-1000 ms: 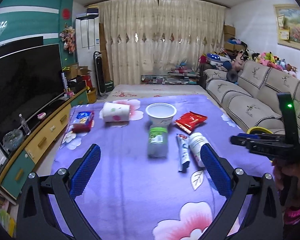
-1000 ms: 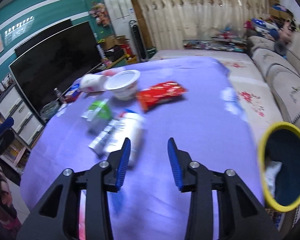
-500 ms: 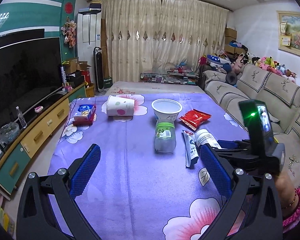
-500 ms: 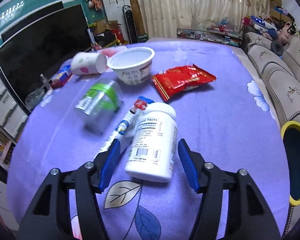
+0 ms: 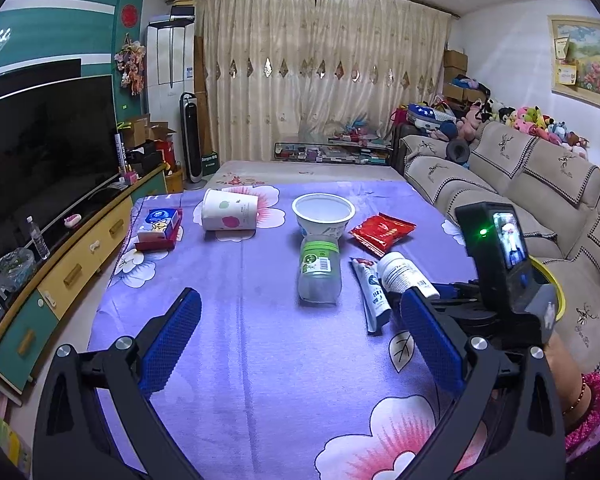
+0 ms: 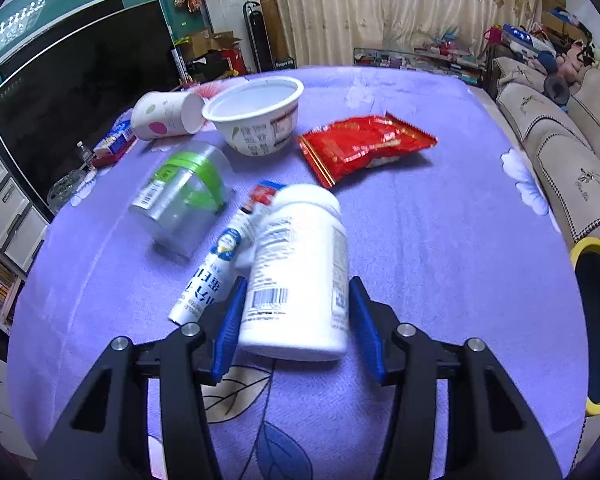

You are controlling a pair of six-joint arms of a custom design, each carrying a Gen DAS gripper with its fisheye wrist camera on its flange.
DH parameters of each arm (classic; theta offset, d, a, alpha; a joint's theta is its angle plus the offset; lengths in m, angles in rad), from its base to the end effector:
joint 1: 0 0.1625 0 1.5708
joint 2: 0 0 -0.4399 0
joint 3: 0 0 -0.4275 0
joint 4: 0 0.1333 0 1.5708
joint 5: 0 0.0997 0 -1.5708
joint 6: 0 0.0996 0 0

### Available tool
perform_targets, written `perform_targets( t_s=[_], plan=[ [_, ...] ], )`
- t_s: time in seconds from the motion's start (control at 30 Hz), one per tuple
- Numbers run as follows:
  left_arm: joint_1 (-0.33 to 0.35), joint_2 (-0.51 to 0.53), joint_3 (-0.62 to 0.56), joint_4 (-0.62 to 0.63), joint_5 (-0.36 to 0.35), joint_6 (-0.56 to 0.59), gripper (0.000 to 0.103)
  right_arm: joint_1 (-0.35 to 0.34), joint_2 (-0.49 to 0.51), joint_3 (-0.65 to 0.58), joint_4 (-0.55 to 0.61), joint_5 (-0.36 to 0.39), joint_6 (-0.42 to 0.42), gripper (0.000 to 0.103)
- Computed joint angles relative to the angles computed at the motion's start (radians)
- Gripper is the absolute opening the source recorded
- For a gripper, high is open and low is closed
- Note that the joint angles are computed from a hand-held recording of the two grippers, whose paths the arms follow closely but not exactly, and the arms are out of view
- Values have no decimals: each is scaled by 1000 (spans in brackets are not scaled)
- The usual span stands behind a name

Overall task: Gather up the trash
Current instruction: 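Grasp the white pill bottle with the right tool and lift it, then carry the pill bottle into the bin and open the right tool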

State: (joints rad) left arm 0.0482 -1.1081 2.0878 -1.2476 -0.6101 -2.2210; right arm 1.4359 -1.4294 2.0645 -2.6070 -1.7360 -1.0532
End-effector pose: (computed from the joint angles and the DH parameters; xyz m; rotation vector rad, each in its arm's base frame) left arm -0.3951 -0.2342 0.0899 0.0555 1.9148 -1.2883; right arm 0.0437 -0.5471 0.2929 1.1826 -2.4970 0.3373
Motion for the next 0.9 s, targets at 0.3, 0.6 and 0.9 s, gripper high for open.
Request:
perform_targets(
  t_s=[0.3, 0.6, 0.9],
  plan=[
    [9, -2, 4, -14, 3, 13, 98, -34, -57, -43, 73, 93, 0, 45],
    [39, 13, 9, -99, 21, 92, 98, -105, -51, -186, 49, 148, 77, 45],
    [90, 54, -9, -224, 54, 222, 98, -193, 55, -382, -40, 63, 181, 45]
  ],
)
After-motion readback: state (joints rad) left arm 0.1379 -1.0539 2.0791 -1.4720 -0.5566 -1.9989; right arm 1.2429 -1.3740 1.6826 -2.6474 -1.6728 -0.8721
